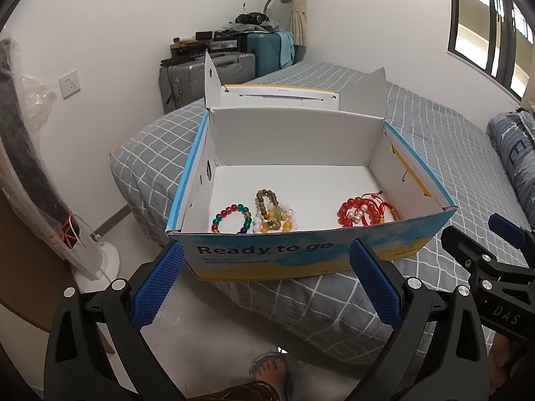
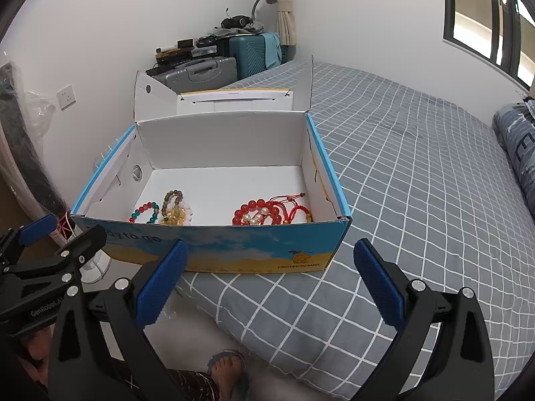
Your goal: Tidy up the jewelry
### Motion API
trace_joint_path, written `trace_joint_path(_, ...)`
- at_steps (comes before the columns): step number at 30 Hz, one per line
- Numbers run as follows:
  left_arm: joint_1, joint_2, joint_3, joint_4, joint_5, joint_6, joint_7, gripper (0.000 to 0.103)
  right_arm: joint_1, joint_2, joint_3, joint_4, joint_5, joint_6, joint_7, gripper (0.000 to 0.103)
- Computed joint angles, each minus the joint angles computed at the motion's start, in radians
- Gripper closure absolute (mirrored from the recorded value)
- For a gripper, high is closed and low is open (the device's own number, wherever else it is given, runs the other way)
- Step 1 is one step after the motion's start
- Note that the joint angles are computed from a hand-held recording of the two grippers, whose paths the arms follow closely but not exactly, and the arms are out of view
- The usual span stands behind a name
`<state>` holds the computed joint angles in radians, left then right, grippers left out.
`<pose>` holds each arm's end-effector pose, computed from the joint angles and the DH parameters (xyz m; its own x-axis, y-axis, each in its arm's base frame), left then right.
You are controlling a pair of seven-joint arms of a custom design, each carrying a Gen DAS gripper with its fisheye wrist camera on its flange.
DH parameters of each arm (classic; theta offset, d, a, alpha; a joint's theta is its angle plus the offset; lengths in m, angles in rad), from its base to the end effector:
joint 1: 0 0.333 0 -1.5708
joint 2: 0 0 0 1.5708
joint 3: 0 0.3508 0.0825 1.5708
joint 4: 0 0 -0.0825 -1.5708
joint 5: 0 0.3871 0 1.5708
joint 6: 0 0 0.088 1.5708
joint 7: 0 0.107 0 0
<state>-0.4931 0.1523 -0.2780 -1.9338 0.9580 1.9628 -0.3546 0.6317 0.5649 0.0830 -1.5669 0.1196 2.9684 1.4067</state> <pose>0.4718 -0.3743 0.4565 0.6515 -0.7586 0.0090 -0.5126 -0.4488 -0.7320 0.5942 0.4853 0.4430 0.6800 -0.7328 -0.0236 -0.5005 -0.4404 -0.7454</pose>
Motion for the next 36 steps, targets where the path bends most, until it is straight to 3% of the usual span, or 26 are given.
trace_joint_path(28,-0.011,0.036,0.013,0.047,-0.005,-0.039,0.022,0.006,-0.013,0.024,0.013,0.041,0.015,-0.032,-0.021,0.008)
trace_joint_path(36,-0.005,0.034,0.015,0.043,-0.008,-0.015,0.03,0.006,-0.006,0.033,0.004,0.055,0.01,-0.036,-0.011,0.008)
